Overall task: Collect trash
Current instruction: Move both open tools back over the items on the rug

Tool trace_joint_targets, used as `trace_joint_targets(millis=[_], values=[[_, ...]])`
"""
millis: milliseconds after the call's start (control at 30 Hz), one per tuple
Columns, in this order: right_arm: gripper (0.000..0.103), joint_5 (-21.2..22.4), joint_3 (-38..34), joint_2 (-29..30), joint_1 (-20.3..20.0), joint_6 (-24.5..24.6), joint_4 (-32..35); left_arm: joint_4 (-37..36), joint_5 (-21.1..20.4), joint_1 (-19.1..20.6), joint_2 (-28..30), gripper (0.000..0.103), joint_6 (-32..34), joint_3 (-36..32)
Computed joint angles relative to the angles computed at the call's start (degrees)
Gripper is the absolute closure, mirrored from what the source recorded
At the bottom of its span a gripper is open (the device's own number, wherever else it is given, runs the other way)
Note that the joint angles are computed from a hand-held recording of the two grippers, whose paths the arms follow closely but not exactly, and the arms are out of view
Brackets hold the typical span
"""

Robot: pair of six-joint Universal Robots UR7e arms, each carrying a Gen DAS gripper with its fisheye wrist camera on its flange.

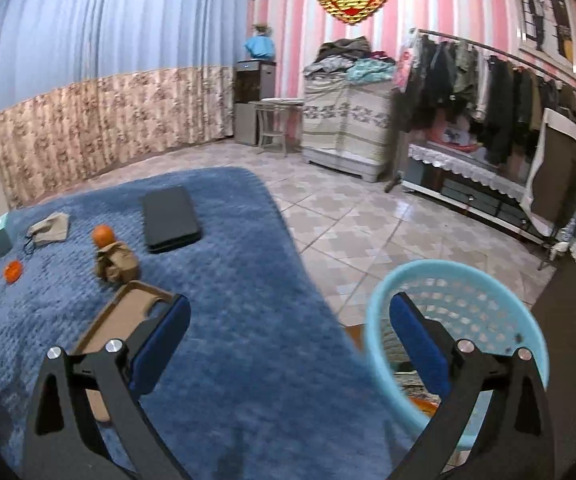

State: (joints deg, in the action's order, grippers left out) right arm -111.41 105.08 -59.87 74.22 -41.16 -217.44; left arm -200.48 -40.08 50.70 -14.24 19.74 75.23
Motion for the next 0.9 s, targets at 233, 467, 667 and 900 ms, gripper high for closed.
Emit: trace_joint_targets(millis=[233, 467, 667, 900], values=[[0.005, -0.5, -4.3, 5.5, 2.6, -2.5, 3.5, 3.7, 0.5, 4.5, -0.4, 0.006, -1.3, -3.3], [0.005, 0.5, -8.4, 8.9, 4.1, -1.1, 9.5, 12.0, -0.4, 6.4, 1.4, 0.006, -5.2, -9.0], [0.005, 0.2, -14.1, 12.2, 5.2, 0.1, 15.4, 25.4, 0.0, 7.2, 3.9, 0.028, -8.2, -15.7], [0.005, -2.8, -21.6, 16.7, 6.4, 0.8, 21.8, 35.0, -1.1, 8.7, 3.5, 0.046, -16.7, -18.0]])
